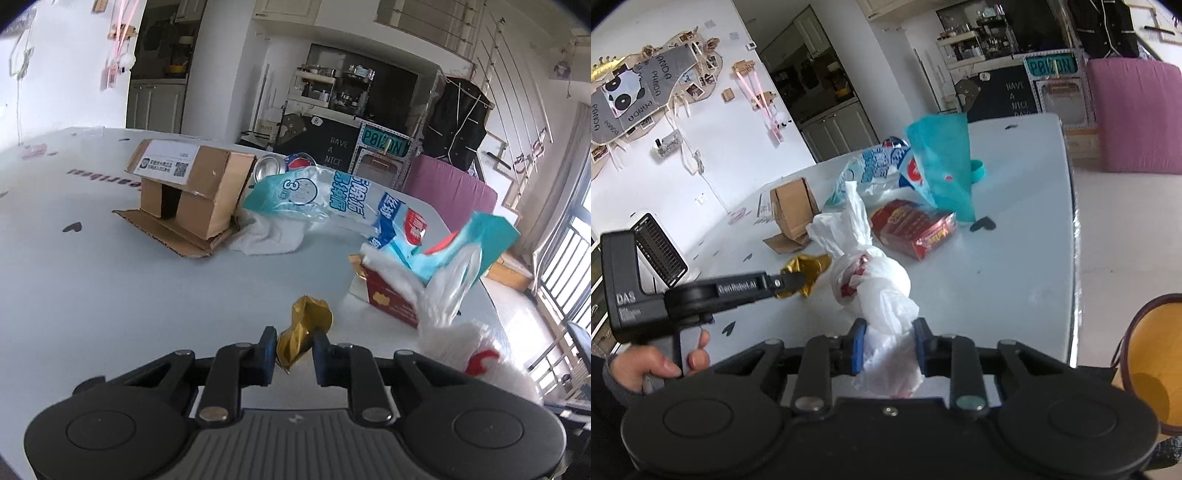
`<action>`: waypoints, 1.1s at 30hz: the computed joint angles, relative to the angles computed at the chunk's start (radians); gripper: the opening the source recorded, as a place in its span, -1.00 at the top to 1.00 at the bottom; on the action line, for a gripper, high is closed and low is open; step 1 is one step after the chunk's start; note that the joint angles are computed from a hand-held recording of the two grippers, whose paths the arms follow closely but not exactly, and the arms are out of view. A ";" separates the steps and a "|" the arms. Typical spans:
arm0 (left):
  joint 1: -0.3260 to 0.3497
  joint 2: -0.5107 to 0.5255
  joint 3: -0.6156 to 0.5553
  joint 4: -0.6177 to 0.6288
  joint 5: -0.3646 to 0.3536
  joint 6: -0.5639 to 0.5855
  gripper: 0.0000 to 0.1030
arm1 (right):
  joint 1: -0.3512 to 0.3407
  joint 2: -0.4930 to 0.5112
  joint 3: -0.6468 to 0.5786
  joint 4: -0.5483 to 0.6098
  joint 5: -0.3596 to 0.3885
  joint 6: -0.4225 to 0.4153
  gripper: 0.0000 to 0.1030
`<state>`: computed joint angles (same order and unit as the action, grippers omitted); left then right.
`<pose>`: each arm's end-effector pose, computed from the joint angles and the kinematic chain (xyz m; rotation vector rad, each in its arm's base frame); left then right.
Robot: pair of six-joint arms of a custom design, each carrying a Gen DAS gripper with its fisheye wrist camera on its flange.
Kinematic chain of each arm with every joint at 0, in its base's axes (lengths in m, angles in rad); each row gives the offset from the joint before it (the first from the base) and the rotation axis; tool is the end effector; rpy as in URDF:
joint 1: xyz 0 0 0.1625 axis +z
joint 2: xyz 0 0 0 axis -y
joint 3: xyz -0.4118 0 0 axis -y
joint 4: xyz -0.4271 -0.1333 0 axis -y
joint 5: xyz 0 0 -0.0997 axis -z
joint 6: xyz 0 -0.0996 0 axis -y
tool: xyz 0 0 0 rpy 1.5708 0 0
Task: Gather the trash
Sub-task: 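Carry the gold wrapper and white bag over the yellow wastebasket with both grippers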
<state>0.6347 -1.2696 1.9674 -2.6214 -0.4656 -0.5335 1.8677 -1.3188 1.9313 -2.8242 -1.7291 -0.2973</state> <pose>-0.3179 -0.5101 0.2738 0.2069 2.2471 -1.2241 0.2853 -0.5306 0.2965 0.7594 -2.7356 0.9419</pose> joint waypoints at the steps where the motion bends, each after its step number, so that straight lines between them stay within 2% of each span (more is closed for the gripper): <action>1: -0.007 -0.004 0.005 0.012 0.006 -0.012 0.58 | 0.005 -0.004 0.000 0.000 -0.011 -0.004 0.47; 6: -0.065 -0.033 0.030 0.121 0.054 -0.105 0.58 | 0.039 -0.032 -0.002 0.013 -0.086 -0.011 0.49; 14: -0.176 -0.074 0.053 0.307 0.111 -0.253 0.59 | 0.066 -0.101 0.022 0.010 -0.155 -0.013 0.49; 18: -0.216 -0.071 0.050 0.347 0.130 -0.293 0.59 | 0.074 -0.146 0.044 0.006 -0.170 -0.020 0.49; 22: -0.243 -0.041 0.035 0.315 0.135 -0.280 0.59 | 0.069 -0.199 0.069 0.002 -0.183 -0.023 0.49; 27: -0.258 0.038 0.003 0.177 0.119 -0.176 0.59 | 0.047 -0.273 0.097 0.004 -0.198 -0.021 0.49; 33: -0.257 0.157 -0.064 0.028 0.055 -0.045 0.58 | 0.000 -0.356 0.120 0.019 -0.237 -0.013 0.49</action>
